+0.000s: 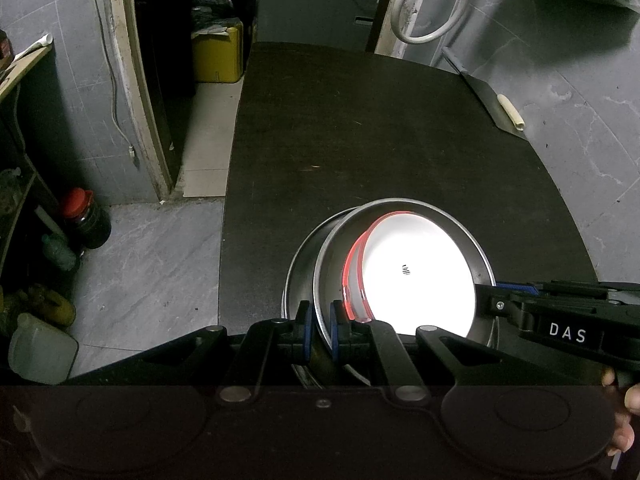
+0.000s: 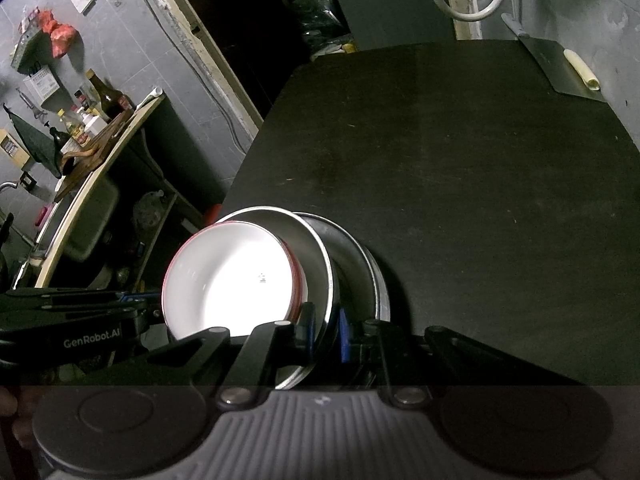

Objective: Organize plates and bowls
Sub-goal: 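Lower the saucepan onto the steel plates and open both tools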

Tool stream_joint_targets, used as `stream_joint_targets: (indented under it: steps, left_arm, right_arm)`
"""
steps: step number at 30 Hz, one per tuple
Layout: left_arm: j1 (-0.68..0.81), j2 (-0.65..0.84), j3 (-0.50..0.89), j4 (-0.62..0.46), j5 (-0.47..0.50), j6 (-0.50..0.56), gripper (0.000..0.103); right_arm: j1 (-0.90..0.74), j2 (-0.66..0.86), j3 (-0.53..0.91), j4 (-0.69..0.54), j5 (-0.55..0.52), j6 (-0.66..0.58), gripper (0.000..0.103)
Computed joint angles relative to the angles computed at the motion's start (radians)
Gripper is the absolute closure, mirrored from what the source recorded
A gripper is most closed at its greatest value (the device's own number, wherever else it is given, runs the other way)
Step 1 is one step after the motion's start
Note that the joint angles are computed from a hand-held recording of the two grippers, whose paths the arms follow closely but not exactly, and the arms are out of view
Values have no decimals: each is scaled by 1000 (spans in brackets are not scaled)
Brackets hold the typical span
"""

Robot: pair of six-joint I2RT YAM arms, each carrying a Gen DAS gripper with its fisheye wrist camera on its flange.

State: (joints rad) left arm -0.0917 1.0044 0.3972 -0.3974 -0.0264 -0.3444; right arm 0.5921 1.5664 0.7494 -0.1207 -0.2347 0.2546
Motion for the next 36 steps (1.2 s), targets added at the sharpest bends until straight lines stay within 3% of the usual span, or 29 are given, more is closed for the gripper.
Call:
stream_joint_targets:
  steps: [25, 28, 36]
  left_arm:
    - [-31, 7, 2, -3, -45, -15, 90]
    - [-43, 5, 4, -8, -69, -23, 83]
    - [-74, -14, 9, -36, -174, -67, 46]
  right_arm:
    - [26, -2, 0, 6, 46, 10, 86]
    - [26, -9, -3, 6, 62, 13, 80]
    - [24, -23, -21, 23, 99, 27, 62]
